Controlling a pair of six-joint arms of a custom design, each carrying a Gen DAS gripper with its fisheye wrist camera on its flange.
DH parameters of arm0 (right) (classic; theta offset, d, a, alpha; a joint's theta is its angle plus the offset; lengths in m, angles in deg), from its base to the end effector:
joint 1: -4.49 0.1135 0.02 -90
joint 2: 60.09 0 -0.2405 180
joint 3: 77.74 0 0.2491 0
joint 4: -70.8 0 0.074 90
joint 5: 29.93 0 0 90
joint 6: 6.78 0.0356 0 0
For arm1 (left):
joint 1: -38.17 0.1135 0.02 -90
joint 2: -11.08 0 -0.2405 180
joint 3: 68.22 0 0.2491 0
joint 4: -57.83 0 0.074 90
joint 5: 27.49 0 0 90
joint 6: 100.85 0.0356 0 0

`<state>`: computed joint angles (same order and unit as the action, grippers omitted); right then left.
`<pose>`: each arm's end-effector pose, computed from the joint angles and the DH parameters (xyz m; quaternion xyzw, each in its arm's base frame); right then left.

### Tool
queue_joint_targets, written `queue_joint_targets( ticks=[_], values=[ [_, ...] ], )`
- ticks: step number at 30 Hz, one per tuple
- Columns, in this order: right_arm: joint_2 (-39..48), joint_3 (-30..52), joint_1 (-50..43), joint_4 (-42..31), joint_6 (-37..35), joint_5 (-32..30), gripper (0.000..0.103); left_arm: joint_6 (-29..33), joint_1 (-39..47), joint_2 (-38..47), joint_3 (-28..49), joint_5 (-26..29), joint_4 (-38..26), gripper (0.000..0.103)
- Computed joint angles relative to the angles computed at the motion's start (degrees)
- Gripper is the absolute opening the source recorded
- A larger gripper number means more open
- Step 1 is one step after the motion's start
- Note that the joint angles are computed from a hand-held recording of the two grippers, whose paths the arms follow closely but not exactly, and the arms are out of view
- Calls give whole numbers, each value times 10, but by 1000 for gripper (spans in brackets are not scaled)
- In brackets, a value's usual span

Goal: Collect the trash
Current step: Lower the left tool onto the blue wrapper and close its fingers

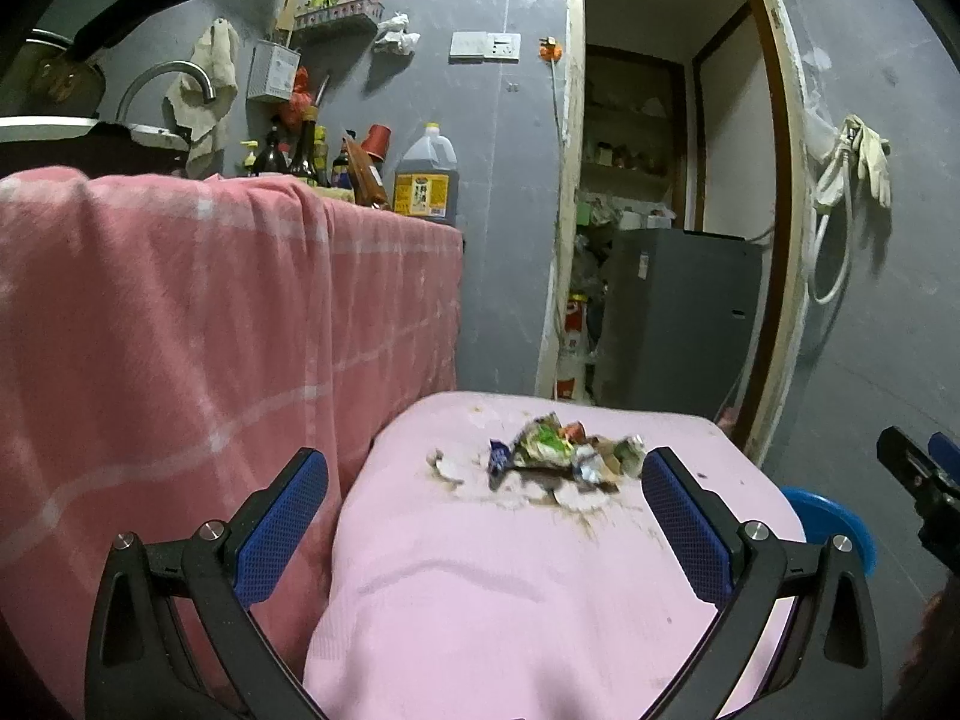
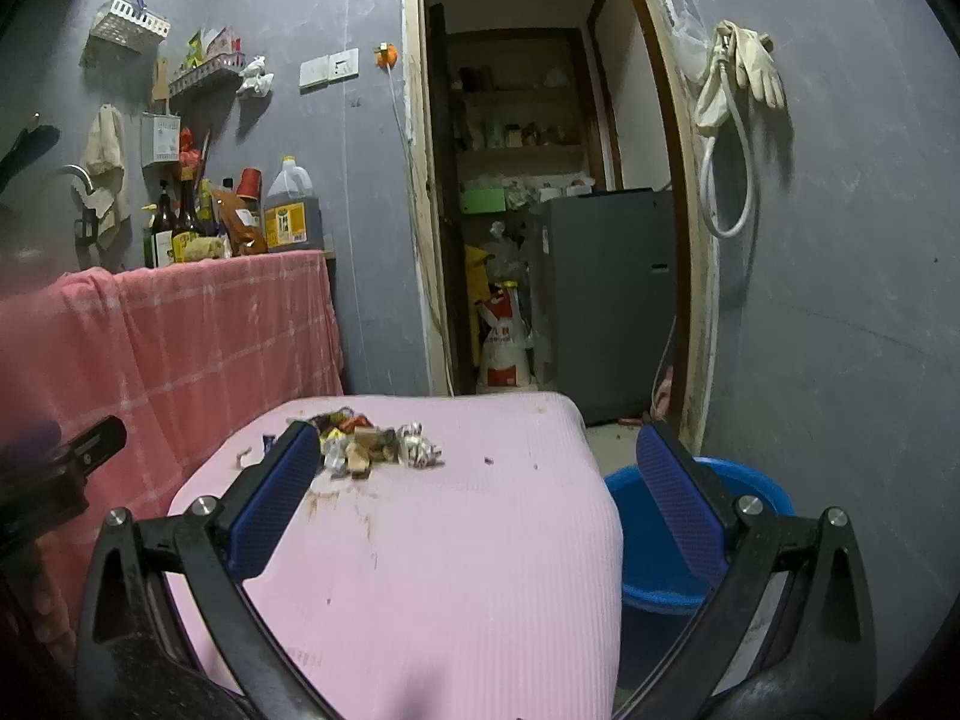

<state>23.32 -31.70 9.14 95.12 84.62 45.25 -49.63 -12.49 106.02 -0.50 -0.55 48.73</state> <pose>0.2943 0.0331 0.1767 -0.1022 0.7738 0.1334 0.6108 0.2368 -0.2388 0.1858 -0.1561 0.7809 0.0608 0.6018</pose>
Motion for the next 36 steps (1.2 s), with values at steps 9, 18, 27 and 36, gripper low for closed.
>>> queue_joint_targets(
  ticks=[9, 18, 27, 36],
  values=[
    [134, 133, 30, 9, -19, -3, 103, 90, 84, 45, 12, 66, 103, 102],
    [274, 290, 49, -27, -27, -25, 102, 114, 167, 120, 68, 165, 131, 102],
    [371, 415, 60, -116, -43, -55, 79, 111, 213, 183, 122, 247, 124, 101],
    [433, 526, 84, -237, -86, -76, 54, 91, 246, 200, 145, 322, 91, 71]
  ],
)
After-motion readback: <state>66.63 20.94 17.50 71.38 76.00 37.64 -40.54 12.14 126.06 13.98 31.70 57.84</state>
